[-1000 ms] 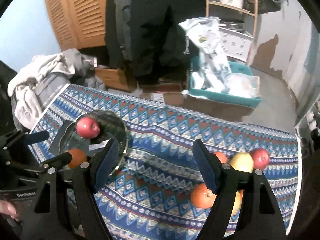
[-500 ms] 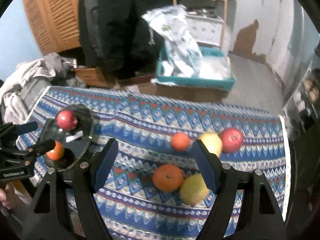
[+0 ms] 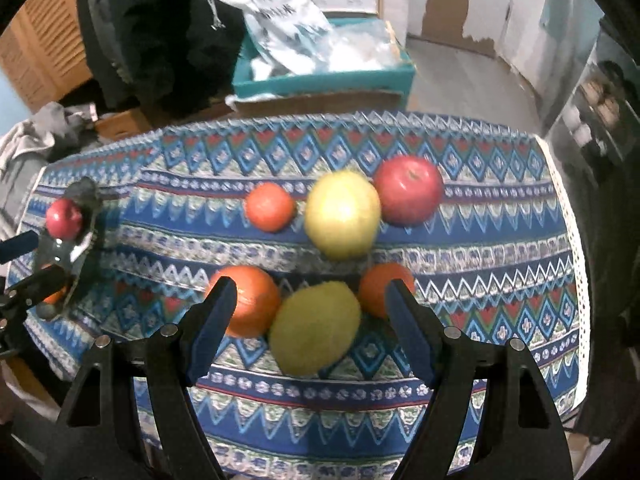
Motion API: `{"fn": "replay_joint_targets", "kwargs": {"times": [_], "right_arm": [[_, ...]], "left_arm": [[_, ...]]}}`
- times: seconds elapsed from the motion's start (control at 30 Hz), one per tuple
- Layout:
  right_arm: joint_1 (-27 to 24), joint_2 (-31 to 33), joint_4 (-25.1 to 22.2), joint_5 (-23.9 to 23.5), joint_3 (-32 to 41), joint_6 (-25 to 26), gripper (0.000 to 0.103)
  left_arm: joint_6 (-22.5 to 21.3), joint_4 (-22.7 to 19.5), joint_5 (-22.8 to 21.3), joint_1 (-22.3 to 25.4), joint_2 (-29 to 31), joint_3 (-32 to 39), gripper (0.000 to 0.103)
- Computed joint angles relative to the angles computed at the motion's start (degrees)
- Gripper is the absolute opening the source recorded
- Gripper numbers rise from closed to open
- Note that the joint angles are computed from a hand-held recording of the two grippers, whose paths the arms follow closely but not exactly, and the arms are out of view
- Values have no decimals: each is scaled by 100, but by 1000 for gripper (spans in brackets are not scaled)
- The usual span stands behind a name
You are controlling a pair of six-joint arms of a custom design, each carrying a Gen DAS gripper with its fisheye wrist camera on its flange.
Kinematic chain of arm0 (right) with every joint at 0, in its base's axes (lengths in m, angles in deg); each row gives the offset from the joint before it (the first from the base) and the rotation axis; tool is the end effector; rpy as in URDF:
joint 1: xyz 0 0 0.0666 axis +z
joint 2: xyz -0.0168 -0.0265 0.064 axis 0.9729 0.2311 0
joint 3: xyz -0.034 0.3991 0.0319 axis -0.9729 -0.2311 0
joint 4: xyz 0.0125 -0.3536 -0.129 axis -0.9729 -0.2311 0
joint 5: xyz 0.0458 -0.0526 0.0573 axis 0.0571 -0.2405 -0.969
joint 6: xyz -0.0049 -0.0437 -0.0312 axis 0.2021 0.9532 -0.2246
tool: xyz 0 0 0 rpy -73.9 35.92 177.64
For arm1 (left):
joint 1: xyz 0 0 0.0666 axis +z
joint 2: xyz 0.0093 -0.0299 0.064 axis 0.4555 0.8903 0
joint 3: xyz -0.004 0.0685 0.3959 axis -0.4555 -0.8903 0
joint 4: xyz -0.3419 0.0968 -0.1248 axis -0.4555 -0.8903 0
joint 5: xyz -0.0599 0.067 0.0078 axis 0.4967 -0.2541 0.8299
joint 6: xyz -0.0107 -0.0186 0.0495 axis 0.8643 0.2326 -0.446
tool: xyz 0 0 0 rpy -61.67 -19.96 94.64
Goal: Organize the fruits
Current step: 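Move the left tool to another orange while the right tool reaches the green pear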
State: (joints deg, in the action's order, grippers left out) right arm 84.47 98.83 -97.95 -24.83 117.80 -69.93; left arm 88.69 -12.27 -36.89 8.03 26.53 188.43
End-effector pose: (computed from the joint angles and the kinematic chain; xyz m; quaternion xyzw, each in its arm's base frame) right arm 0.5261 0.0720 0.4088 0.0255 0.9753 0.0372 0.2160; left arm 0.5528 -0.1915 0.4119 0.1689 0.9602 -0.0355 0.2198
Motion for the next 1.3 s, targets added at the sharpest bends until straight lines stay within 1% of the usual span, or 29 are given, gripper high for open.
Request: {"fn": "replay_joint_targets", "kwargs": {"times": [0.1, 0.23, 0.47, 0.6, 0.67, 0.8, 0.93, 1.1, 1.17, 1.2, 1.3], "right_arm": [[-27, 69, -13, -16, -61, -2, 77], [-60, 177, -33, -136, -118, -50, 77], [-56, 355, -52, -147, -210, -32, 77], [-88, 410, -6, -360, -261, -65, 77], [-70, 444, -80, -423, -265, -19, 77], [-85, 418, -42, -583, -374, 29, 77], [-195, 416, 75, -875, -437, -133, 77], [-320, 494, 119, -1292, -446, -293, 77], [-343, 474, 210, -1476, -491, -269, 72], [-331, 476, 233, -1481, -482, -264, 68], [-270, 496, 213, -1345, -439, -148, 67]], "left_arm": [[15, -23, 25, -32, 91, 25, 80], [-9, -7, -61, -77, 175, -4, 80], [-11, -101, -104, -115, 343, 67, 80], [-19, -160, -95, -147, 445, 155, 80], [-22, -187, -75, -158, 482, 184, 80], [-22, -243, -61, -180, 536, 221, 80], [31, -314, 27, -188, 581, 274, 80], [5, -341, 28, -202, 593, 269, 80], [-2, -353, 30, -206, 603, 277, 80], [-4, -361, 32, -207, 611, 285, 80], [0, -385, 46, -224, 635, 321, 80]]}}
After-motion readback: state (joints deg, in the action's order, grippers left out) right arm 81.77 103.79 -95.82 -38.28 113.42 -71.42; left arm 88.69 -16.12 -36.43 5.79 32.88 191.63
